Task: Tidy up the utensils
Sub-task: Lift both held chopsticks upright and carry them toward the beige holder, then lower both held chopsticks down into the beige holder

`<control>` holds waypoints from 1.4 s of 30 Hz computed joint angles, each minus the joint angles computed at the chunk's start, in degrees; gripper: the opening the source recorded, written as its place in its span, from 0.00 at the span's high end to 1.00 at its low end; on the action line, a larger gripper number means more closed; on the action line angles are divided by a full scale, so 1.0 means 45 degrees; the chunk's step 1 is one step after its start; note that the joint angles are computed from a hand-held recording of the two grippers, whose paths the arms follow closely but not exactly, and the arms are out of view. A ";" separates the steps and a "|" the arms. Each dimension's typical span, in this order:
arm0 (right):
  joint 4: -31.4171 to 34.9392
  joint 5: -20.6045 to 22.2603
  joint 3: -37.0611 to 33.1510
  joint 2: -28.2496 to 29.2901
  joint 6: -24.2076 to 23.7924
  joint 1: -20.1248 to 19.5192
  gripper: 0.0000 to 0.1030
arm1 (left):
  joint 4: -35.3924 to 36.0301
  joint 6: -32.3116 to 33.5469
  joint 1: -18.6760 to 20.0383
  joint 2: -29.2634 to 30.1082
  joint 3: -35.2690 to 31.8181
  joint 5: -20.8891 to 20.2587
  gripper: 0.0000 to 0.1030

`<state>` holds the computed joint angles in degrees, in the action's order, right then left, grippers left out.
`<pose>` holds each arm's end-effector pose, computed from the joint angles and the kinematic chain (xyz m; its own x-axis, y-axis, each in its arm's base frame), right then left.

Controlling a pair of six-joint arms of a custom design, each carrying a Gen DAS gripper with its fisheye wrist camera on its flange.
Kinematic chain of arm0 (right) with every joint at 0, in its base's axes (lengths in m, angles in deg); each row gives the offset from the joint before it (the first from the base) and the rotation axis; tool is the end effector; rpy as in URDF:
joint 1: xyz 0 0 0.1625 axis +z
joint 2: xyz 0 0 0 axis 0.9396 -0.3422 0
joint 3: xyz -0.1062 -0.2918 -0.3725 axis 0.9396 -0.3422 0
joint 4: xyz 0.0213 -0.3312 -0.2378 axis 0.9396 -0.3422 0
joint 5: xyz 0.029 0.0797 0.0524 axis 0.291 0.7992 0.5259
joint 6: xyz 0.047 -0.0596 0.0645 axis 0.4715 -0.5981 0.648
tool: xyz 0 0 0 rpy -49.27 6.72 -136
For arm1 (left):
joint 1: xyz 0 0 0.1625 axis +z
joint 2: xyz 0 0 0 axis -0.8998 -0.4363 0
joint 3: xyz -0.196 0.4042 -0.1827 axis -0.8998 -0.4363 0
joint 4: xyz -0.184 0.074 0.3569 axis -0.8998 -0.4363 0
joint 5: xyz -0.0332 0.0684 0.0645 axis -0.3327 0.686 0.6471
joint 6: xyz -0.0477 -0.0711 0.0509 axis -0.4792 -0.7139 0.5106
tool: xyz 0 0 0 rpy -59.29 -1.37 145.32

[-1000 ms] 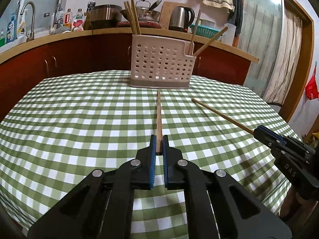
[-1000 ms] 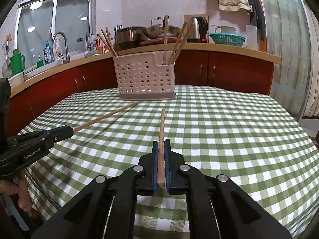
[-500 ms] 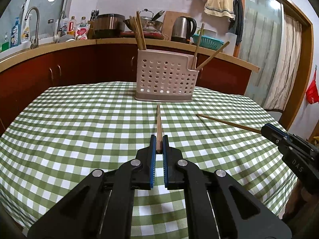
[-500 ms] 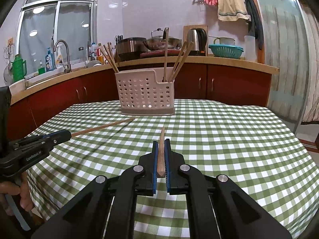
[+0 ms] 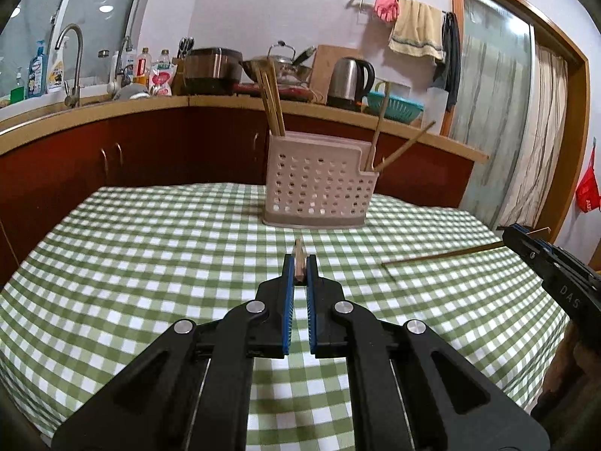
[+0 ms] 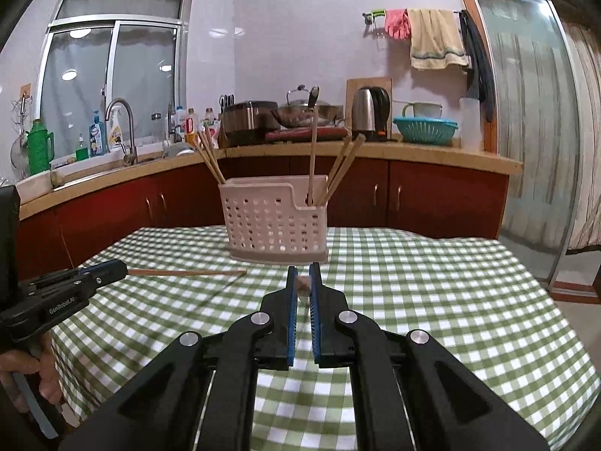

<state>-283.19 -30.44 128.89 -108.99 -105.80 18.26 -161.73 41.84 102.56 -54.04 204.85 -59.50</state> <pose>0.1324 -0.5991 0.2674 -0.6418 -0.5469 0.5376 -0.7523 0.3131 -0.5797 -0.2836 -0.5165 0.0947 -0.7771 -0.2337 -0.5843 0.4777 0.3853 -0.7895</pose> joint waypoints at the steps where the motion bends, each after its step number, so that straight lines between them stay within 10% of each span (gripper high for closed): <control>1: 0.0009 0.0026 -0.0062 0.0003 0.0012 0.0048 0.93 | -0.0206 0.0250 -0.0028 -0.0028 -0.0056 0.0019 0.94; 42: 0.0316 -0.0084 -0.1878 0.0929 0.0057 0.1116 0.93 | -0.2901 0.6036 0.0586 -0.0191 -0.2762 -0.1051 0.94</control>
